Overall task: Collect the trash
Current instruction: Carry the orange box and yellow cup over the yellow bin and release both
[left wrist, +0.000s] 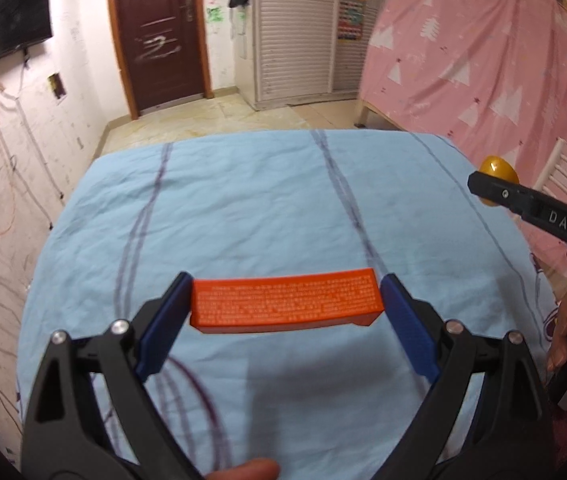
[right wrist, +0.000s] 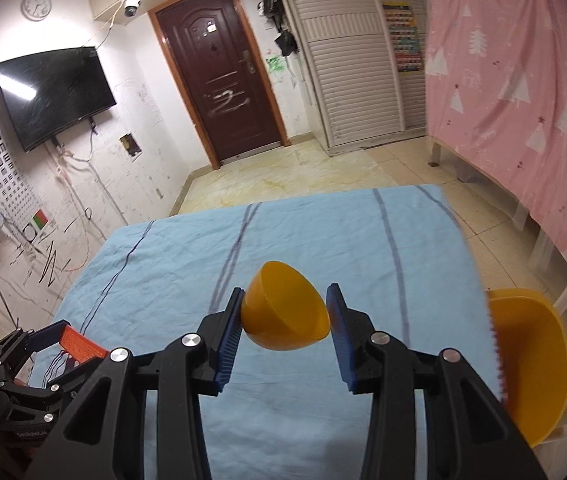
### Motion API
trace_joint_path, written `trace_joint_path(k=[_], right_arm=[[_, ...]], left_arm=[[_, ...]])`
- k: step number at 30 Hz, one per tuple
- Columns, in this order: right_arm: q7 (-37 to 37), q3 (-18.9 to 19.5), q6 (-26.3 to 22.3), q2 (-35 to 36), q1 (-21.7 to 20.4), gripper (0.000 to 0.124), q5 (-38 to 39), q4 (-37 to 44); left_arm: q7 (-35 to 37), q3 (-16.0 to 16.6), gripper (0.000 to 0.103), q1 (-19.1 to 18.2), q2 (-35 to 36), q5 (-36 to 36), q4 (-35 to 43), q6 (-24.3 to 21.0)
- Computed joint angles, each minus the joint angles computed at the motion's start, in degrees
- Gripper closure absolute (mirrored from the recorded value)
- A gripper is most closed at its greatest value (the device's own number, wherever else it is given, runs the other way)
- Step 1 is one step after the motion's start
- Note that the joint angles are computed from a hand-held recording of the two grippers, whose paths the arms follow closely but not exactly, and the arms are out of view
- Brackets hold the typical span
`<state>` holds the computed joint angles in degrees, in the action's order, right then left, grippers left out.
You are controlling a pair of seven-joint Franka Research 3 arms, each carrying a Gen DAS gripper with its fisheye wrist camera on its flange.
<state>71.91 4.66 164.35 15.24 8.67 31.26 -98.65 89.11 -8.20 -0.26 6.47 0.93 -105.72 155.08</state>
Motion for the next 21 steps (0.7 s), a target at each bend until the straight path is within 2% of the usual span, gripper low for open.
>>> trace_joint_path(k=[7, 19, 21], right_arm=[[-1.1, -1.7, 3.2, -3.2, -3.1, 0.089, 2.9, -5.1], [-3.2, -3.7, 5.8, -5.1, -8.2, 0.089, 7.6, -10.6], [-3.3, -3.8, 6.2, -5.0, -8.6, 0.089, 8.3, -11.0]], left_arm=[[3.0, -2.6, 0.013, -2.1, 3.9, -1.8, 6.8, -2.4], [3.3, -4.9, 0.013, -8.1, 10.4, 3.4, 18.2, -6.4], [4.4, -5.6, 0.013, -8.8, 11.7, 3.1, 20.5, -8.3]])
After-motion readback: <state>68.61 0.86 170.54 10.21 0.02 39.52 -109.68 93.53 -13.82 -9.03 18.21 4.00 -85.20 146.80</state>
